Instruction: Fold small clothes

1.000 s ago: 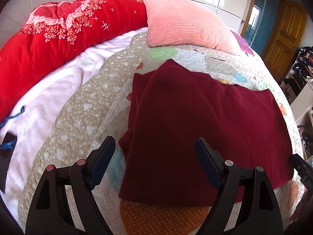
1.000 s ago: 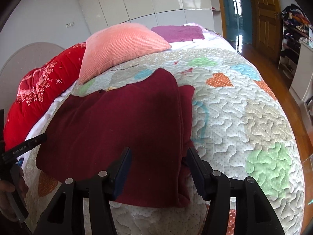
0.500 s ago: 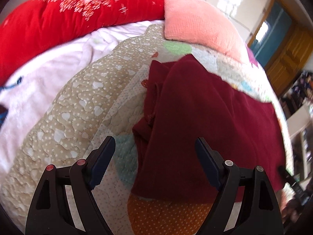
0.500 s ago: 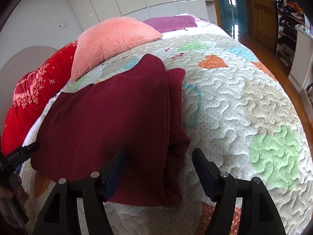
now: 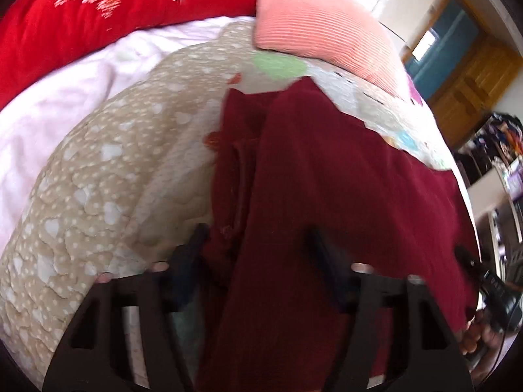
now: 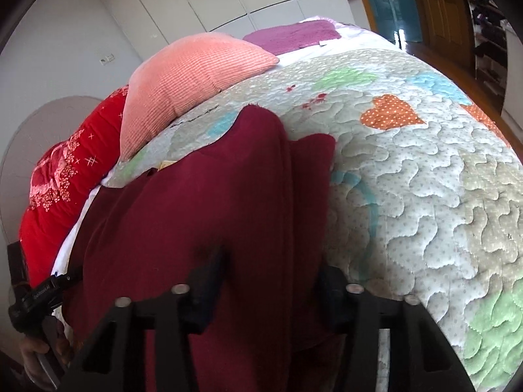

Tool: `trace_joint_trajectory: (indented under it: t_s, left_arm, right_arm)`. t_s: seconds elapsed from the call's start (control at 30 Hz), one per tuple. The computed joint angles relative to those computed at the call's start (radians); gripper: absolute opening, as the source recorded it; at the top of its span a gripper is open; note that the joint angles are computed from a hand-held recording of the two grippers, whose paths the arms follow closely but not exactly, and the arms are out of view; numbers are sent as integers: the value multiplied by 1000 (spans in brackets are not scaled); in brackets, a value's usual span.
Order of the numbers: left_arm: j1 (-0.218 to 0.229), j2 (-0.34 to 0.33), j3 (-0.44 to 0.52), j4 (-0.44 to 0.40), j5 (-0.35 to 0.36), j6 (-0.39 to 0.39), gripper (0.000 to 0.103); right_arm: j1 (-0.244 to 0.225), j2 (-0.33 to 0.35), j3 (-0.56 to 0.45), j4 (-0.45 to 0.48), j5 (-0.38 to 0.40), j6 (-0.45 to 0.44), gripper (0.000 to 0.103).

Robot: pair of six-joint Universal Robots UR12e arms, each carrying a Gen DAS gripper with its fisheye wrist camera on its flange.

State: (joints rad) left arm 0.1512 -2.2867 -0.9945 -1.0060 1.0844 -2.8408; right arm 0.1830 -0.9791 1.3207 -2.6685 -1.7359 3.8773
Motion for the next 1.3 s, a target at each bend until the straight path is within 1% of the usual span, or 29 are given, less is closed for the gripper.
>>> trace_joint_trajectory:
  t_s: [0.03, 0.07, 0.13, 0.2, 0.27, 0.3, 0.37, 0.47, 0.5, 0.53, 0.57, 0.6, 0.63, 0.67, 0.7, 0.73, 0.77, 0.8, 0.83, 0.87, 0.93, 0.97, 1.07, 1.13, 1.17, 1.3]
  left_arm:
    - [0, 4, -2, -1, 1, 5, 34]
    - [4, 13, -6, -9, -13, 14, 29]
    - [16, 27, -13, -34, -57, 17, 27]
    - [32, 48, -24, -80, -112, 34, 27]
    - [50, 85, -54, -148, -155, 82, 27]
    - [56, 107, -79, -156, -160, 109, 27]
    - [70, 166, -164, -126, -149, 164, 27]
    - [80, 234, -278, -92, -104, 233, 27]
    - [80, 247, -306, -71, -88, 242, 27]
    - [78, 261, -341, -27, -57, 249, 28]
    - [76, 269, -364, 12, -42, 249, 29]
    - [75, 275, -376, 38, -32, 245, 32]
    - [75, 279, -381, 49, -19, 241, 35]
    - [72, 284, -382, 60, 6, 238, 35]
    - [71, 286, -381, 71, 19, 237, 35]
    - [71, 290, -386, 98, 23, 232, 35]
    - [73, 293, -390, 124, 20, 225, 35]
    - [74, 295, -392, 152, 16, 209, 36]
    - [75, 297, -391, 169, 9, 190, 40]
    - [77, 296, -387, 170, -7, 174, 42]
    - [71, 289, -371, 156, -21, 157, 53]
    - [64, 282, -363, 158, -22, 151, 56]
    - [37, 259, -343, 174, 11, 139, 57]
    - [20, 235, -321, 168, 30, 131, 57]
    - [13, 225, -312, 168, 42, 123, 57]
    - [-14, 178, -268, 166, 119, 97, 57]
  right_arm:
    - [0, -5, 8, -15, 3, 3, 31]
    - [-1, -12, 18, -35, 12, 3, 27]
    - [4, -32, 44, -93, 26, -6, 24]
    - [15, -55, 66, -140, 31, -24, 23]
    - [33, -82, 89, -177, 19, -39, 23]
    - [41, -97, 102, -192, 14, -45, 22]
    - [61, -139, 143, -215, 16, -66, 22]
    - [91, -196, 207, -190, -20, -77, 22]
    - [100, -214, 232, -164, -30, -68, 24]
    - [103, -223, 245, -132, -37, -53, 24]
    - [108, -230, 256, -79, -54, -22, 27]
    - [113, -237, 257, 16, -96, 27, 31]
    - [119, -241, 249, 104, -147, 60, 32]
    - [127, -245, 249, 150, -196, 78, 35]
    - [131, -254, 252, 154, -208, 88, 41]
    - [136, -264, 265, 117, -221, 94, 44]
    - [143, -270, 273, 72, -239, 92, 52]
    - [150, -270, 272, 32, -249, 74, 57]
    - [154, -265, 265, 14, -250, 52, 59]
    - [157, -253, 246, 6, -244, 24, 59]
    - [158, -229, 211, 13, -228, -13, 60]
    - [158, -212, 190, 18, -219, -29, 59]
    - [152, -166, 138, 29, -201, -82, 59]
    - [150, -129, 88, 84, -226, -113, 59]
    - [146, -122, 80, 96, -233, -121, 59]
    - [132, -82, 31, 163, -282, -130, 59]
